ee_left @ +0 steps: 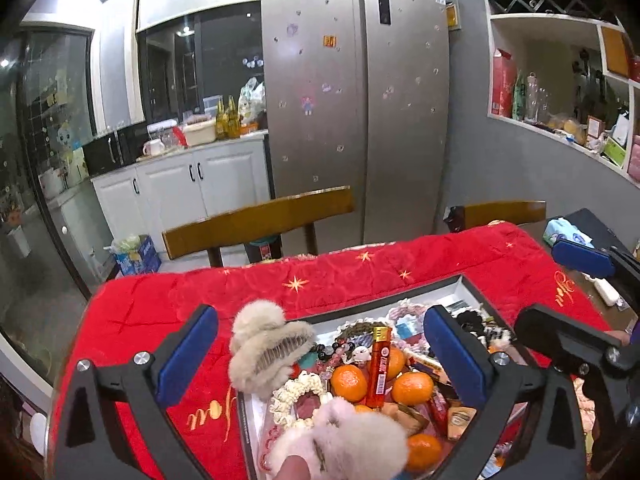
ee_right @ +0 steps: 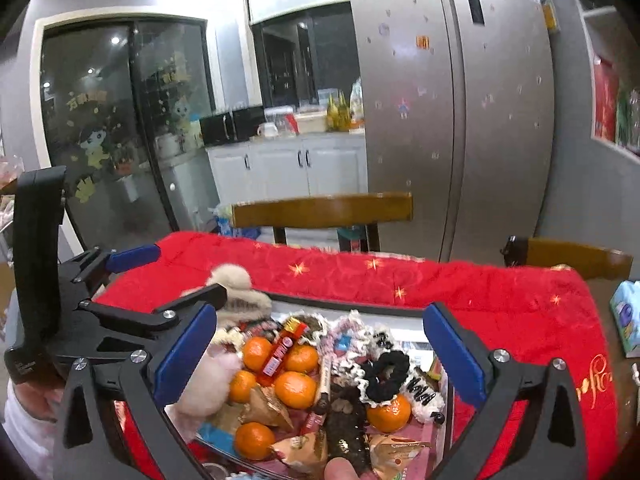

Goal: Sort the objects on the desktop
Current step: 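Withdraw both open tools from the tray back over the quilt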

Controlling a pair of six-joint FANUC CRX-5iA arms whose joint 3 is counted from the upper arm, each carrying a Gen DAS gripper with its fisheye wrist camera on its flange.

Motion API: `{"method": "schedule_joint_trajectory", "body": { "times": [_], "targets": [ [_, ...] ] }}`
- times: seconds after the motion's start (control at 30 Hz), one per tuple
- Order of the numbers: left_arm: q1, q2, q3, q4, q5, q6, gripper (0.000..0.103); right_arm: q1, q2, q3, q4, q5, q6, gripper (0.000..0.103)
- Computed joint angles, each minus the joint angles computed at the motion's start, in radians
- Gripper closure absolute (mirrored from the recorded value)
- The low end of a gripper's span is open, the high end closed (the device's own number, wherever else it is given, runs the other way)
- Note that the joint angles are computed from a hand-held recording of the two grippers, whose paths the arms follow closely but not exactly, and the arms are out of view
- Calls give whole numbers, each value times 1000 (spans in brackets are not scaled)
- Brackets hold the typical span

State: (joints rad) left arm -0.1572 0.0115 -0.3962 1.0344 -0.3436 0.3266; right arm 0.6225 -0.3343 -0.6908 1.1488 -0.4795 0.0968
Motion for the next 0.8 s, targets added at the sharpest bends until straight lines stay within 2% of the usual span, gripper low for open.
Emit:
{"method": "schedule_joint_trajectory", "body": {
  "times": [0.03, 0.1, 0.2, 0.33, 0.43, 0.53, 0.8],
  "targets": [
    [0, -21, -15, 18, -1, -19, 0, 10, -8, -4, 20, -14, -19, 0],
    [18, -54, -25, -15, -33, -11, 0, 47, -28, -8, 53, -66, -51, 0],
    [29, -108, -52, -22, -32, -17, 0, 145, -55, -6, 92, -234, -69, 0],
    [65, -187, -70, -97, -45, 27, 0, 247, -88, -10, 153, -426, -118, 0],
    [93, -258, -107, -53, -74, -17, 0, 310, -146, -21, 149, -470, -109, 0],
    [119, -320, -136, -14, -100, -47, 0, 382, -175, -14, 136, -556, -116, 0],
    [206, -451, -164, 30, -224, -37, 0, 551, -201, 10, 180, -772, -142, 0]
  ]
}}
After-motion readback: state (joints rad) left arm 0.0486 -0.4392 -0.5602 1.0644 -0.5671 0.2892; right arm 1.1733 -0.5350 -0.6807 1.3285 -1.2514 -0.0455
